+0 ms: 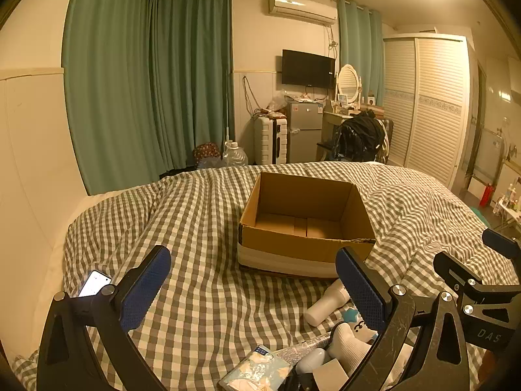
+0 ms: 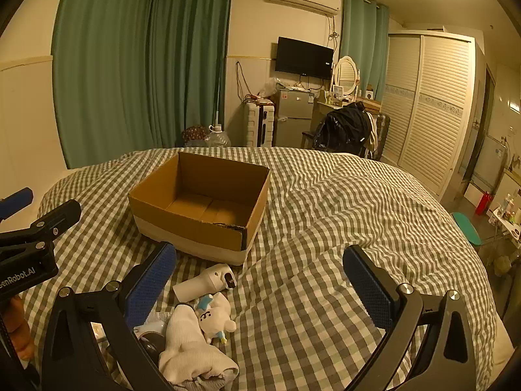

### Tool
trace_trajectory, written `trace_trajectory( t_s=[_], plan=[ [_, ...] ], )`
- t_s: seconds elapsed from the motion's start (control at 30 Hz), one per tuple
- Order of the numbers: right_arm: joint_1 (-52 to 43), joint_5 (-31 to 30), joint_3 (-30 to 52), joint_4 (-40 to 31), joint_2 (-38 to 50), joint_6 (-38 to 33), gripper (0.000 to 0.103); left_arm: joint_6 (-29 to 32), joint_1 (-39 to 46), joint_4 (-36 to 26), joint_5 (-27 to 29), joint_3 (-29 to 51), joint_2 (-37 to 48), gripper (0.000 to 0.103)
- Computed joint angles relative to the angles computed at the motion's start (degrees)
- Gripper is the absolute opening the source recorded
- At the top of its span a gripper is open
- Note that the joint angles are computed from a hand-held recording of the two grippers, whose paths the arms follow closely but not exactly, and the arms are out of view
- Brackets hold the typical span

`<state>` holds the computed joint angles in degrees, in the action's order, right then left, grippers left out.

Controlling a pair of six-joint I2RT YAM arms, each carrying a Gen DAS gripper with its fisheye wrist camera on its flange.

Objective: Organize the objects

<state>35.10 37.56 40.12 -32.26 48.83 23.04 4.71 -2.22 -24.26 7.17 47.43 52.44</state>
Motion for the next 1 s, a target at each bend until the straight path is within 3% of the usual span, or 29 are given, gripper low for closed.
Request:
trace_trajectory(
  t_s=[1.0],
  plan=[
    [1.35,-0.11,-0.47,0.59,0.09,-0.01,0.103,-0.65,-1.27,-0.10,-1.13,-0.56,-0.20,0.103]
  ],
)
